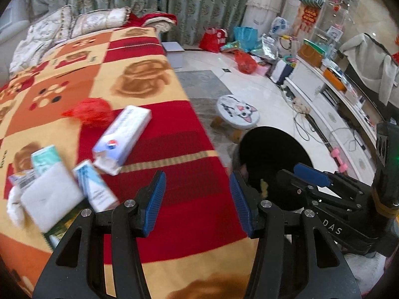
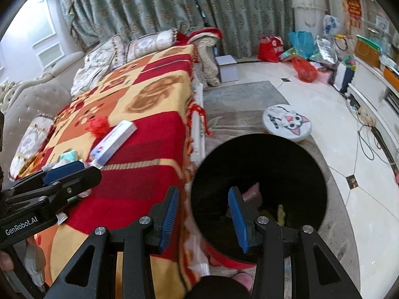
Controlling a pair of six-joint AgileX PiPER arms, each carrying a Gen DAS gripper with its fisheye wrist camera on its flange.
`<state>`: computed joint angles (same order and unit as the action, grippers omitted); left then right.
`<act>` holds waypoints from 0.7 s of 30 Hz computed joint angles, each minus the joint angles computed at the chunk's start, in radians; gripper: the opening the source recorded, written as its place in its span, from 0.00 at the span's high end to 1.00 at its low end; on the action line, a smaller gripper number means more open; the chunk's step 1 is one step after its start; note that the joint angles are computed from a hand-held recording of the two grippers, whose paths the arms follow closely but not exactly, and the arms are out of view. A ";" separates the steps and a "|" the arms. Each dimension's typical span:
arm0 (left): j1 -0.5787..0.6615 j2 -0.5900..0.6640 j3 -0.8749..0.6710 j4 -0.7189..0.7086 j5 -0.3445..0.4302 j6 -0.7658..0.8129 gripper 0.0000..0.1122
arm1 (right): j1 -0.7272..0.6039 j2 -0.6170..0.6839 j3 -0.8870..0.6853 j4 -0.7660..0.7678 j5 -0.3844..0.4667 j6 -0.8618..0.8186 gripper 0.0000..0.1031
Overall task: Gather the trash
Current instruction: 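Open the right gripper over the bin while the left releases the stockings, then grasp the white tissue with the left gripper while the right grasps the blue-white medicine box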
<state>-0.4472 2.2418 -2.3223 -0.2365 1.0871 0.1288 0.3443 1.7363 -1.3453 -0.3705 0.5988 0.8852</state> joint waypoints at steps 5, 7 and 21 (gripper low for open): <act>0.060 -0.081 0.143 0.005 -0.070 0.024 0.54 | 0.057 0.077 -0.109 0.025 0.032 -0.027 0.61; 0.086 -0.101 0.177 0.003 -0.083 0.028 0.54 | 0.076 0.114 -0.160 0.050 0.046 -0.054 0.61; 0.290 -0.182 0.307 -0.058 -0.114 0.094 0.54 | 0.177 0.345 -0.522 0.186 0.169 -0.222 0.42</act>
<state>-0.1570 2.0603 -2.0150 -0.2941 0.9729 0.2232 0.5209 2.0809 -1.8677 -0.1840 0.7677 0.6636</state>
